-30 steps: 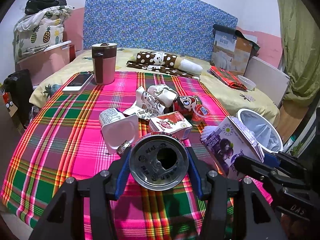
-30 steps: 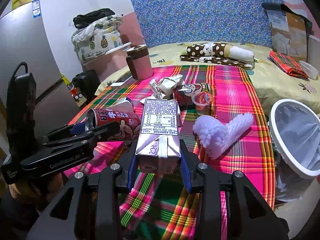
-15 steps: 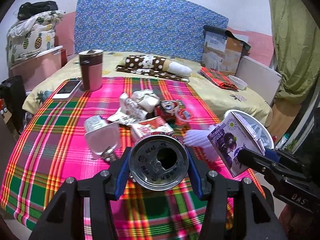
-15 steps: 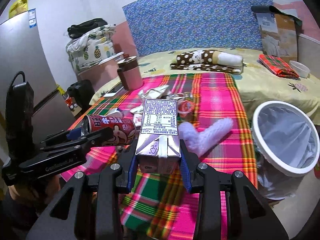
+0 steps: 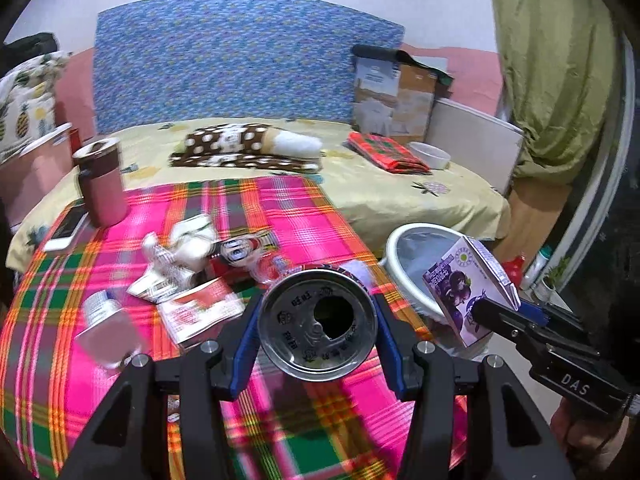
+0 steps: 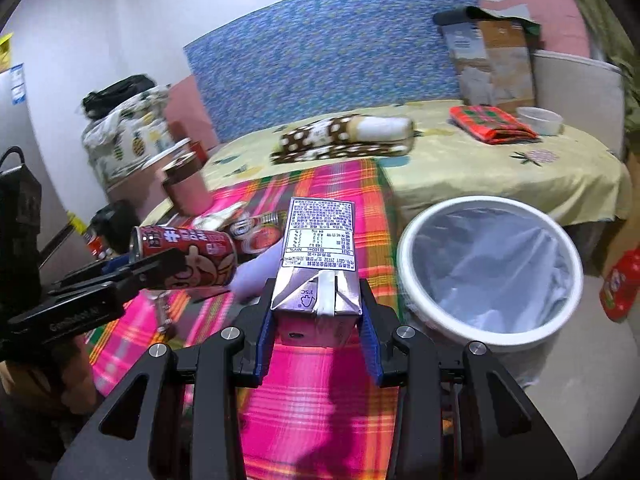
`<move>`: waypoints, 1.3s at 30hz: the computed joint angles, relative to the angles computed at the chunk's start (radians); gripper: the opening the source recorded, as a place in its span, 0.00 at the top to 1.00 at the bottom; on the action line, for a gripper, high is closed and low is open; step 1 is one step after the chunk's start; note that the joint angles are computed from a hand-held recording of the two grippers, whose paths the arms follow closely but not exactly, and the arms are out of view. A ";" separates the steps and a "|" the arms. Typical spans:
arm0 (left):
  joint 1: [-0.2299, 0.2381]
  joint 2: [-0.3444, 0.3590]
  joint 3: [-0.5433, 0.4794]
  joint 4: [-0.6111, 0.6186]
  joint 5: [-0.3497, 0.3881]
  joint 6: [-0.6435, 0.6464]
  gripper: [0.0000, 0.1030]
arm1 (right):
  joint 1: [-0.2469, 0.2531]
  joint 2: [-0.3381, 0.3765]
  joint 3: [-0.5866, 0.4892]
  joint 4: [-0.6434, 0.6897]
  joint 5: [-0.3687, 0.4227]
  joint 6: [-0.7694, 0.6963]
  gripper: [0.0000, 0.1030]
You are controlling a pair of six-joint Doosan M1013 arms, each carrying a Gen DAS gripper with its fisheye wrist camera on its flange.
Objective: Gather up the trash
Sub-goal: 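Carry the can and carton in both grippers over the white trash bin, then open both grippers to drop the can and carton into the bin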
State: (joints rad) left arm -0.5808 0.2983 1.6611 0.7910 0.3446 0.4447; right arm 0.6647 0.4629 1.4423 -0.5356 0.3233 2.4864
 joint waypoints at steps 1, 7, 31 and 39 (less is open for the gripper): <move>-0.003 0.010 -0.014 -0.024 -0.004 0.031 0.47 | -0.004 -0.004 0.007 -0.036 0.005 0.044 0.62; -0.019 0.065 -0.098 -0.192 -0.025 0.244 0.47 | -0.024 -0.012 0.025 -0.141 0.037 0.179 0.62; -0.016 0.258 -0.335 -0.864 0.085 0.937 0.47 | -0.086 0.017 0.007 -0.055 0.157 0.130 0.62; -0.019 0.283 -0.371 -0.887 0.130 0.969 0.47 | -0.097 0.025 -0.005 0.014 0.203 0.068 0.62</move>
State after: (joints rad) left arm -0.5997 0.5818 1.2900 -0.0956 0.4750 1.4141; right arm 0.5673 0.4877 1.4370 -0.5217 0.5263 2.5543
